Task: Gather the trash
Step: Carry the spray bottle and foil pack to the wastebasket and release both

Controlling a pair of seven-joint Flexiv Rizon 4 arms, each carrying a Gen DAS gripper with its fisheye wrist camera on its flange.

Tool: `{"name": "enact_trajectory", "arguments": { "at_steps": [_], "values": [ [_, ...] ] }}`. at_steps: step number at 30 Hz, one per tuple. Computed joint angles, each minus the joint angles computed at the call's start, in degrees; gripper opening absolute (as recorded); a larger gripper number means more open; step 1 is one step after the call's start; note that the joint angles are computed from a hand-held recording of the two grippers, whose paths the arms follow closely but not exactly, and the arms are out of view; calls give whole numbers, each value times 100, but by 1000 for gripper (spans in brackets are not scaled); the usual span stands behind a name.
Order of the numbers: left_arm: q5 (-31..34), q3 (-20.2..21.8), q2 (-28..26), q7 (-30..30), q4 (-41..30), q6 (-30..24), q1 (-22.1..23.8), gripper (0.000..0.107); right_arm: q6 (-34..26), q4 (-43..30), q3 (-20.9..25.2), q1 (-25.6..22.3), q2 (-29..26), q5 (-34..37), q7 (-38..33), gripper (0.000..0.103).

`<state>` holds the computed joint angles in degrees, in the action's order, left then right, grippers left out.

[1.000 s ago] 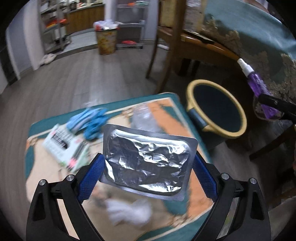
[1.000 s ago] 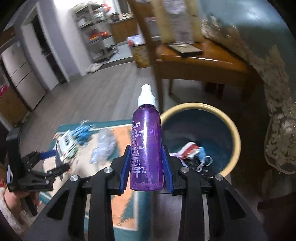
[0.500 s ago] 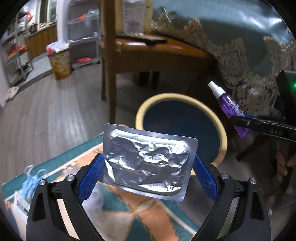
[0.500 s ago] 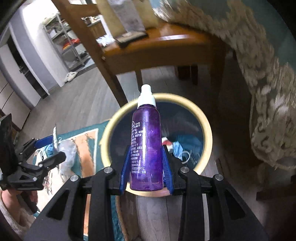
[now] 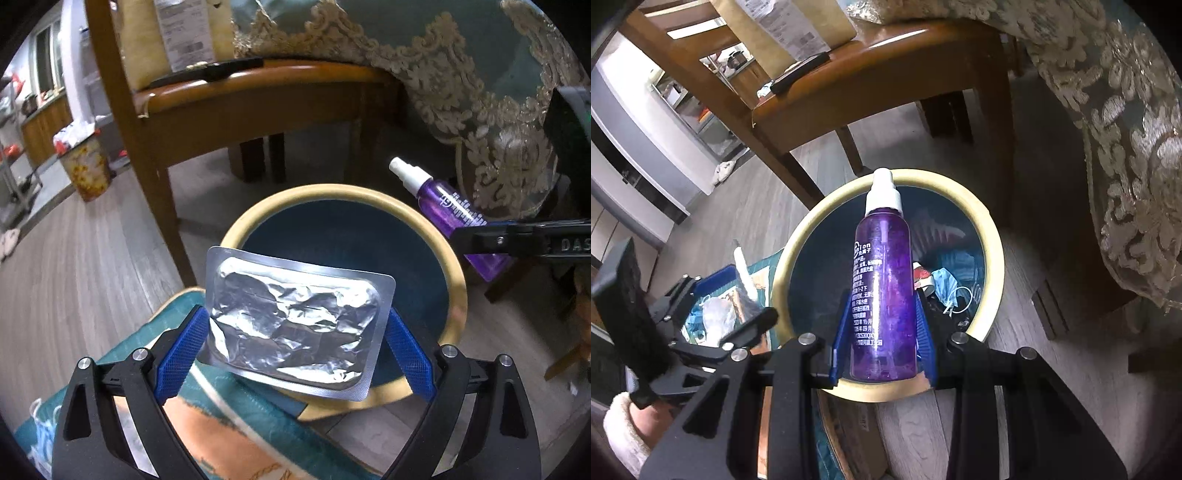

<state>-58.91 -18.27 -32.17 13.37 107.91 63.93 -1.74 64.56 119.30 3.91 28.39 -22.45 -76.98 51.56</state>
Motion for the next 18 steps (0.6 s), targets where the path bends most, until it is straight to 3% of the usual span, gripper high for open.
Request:
{"name": "enact_trajectory", "arguments": {
  "at_steps": [7, 14, 18],
  "values": [
    [-83, -118, -174, 86, -111, 148, -28, 94, 178, 99, -55, -114, 46, -490, 510, 31],
    [340, 10, -345, -583, -352, -262, -20, 94, 371, 196, 15, -348, 36, -929, 1097, 31],
    [333, -103, -334, -347, -243, -41, 58, 94, 300, 171, 78, -374, -1, -854, 1047, 32]
  ]
}}
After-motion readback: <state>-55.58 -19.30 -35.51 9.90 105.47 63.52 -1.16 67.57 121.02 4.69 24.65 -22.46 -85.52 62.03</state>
